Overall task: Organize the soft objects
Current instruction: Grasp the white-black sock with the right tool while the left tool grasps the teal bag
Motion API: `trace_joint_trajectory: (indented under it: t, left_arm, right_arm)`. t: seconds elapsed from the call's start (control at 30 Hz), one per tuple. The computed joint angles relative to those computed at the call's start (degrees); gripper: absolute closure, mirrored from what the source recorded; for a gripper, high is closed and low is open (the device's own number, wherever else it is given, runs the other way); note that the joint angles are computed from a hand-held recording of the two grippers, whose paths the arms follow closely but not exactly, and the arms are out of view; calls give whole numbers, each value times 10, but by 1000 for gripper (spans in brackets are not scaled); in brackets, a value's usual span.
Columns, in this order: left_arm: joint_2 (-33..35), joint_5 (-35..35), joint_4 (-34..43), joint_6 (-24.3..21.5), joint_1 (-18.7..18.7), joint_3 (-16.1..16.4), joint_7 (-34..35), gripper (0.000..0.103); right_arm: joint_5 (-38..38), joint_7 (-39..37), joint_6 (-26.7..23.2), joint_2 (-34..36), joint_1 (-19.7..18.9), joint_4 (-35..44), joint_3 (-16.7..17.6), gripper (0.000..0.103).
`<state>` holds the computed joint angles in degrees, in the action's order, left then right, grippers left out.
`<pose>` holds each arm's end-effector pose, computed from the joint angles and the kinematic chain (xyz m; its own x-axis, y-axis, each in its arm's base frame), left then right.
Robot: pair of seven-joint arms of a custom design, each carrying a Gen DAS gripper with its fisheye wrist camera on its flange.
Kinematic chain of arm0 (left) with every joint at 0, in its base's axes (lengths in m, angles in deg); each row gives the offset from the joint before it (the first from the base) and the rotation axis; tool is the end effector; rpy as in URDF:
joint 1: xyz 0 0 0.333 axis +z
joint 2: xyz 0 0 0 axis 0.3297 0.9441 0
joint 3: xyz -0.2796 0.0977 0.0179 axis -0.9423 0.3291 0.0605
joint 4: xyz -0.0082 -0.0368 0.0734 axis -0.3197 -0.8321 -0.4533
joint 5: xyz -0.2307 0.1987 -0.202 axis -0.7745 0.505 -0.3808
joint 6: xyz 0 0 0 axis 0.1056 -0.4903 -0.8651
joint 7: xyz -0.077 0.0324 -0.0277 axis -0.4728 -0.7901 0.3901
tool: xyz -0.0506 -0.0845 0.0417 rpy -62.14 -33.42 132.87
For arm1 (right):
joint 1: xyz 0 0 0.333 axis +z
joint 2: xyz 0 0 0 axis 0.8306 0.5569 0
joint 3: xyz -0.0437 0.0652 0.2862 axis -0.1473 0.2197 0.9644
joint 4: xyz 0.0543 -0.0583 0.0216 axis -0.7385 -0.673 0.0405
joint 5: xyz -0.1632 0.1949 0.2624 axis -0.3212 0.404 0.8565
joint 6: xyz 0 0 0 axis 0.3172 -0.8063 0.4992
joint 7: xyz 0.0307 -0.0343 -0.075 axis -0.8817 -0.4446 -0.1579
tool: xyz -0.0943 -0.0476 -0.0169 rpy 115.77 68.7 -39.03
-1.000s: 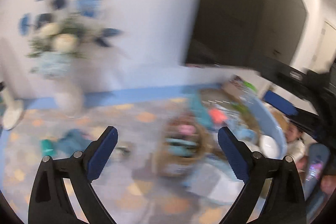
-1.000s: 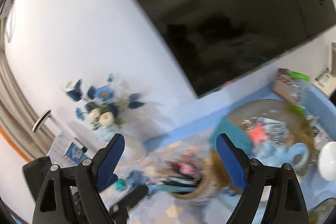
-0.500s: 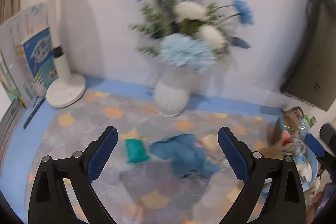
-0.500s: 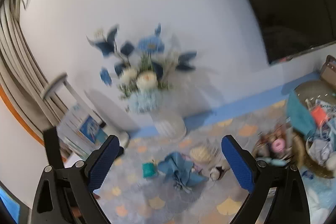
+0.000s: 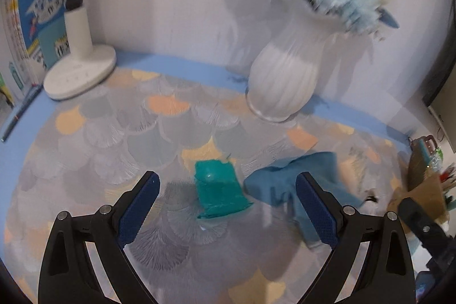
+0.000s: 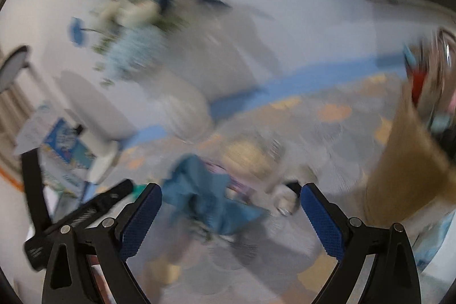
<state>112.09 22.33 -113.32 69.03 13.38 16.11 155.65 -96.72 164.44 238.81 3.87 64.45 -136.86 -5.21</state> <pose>0.6786 -0.1708 0.4978 -0.2788 -0.9216 0.2700 -0.7816 0.0544 -0.6214 0.5069 0.1200 0.5733 -0.4174 -0.8505 -0.3200 -0.5738 0.5197 -0.6330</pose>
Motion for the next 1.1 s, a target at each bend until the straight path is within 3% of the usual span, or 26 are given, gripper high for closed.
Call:
trace_joint_trajectory:
  t: [0.23,0.27,0.3,0.33,0.57,0.63,0.7,0.73,0.83,0.87,0.93,0.97,1.0,1.1]
  left_arm:
    - [46,-4,26,-3,3,-4,4,7]
    - [45,-5,17,8,4,-6,8,5]
    - [35,-23,-9,48,-7,3,43,0]
    - [34,-10,-16,56,1,-9,44,1]
    - [43,103,5,33,-51,44,-29,1]
    - [44,119,6,30,-53,46,-39,1]
    - [43,126,5,30,-53,45,-44,1]
    - [43,130,6,30,-52,44,-46,1]
    - [45,151,9,27,-61,52,-62,0]
    - [45,154,8,28,-61,51,-64,0]
    - [43,149,5,31,-54,44,-61,1]
    - [42,144,3,35,-50,40,-58,6]
    - [36,138,-8,50,-47,38,-59,30]
    - [23,107,-34,86,-31,28,-54,65]
  right_arm:
    - [-111,130,-48,23,-21,-5,12,5]
    - [-124,149,-43,22,-23,-12,10,6]
    - [-132,163,-41,22,-24,-18,8,6]
    - [-131,168,-33,26,-23,-27,4,4]
    - [-140,170,-26,25,-17,-31,-2,5]
    - [-140,166,-50,30,-14,-20,2,11]
    - [-149,174,-88,35,-10,-7,8,31]
    - [-155,185,-94,33,-8,-7,8,36]
    - [-164,204,-85,23,-8,-19,4,60]
    - [-164,205,-79,21,-8,-23,2,74]
    - [-163,205,-63,17,-9,-30,0,75]
    - [-167,207,-56,15,-10,-34,1,76]
    - [-167,206,-49,12,-11,-38,0,76]
    - [-203,234,20,-10,-24,-71,2,76]
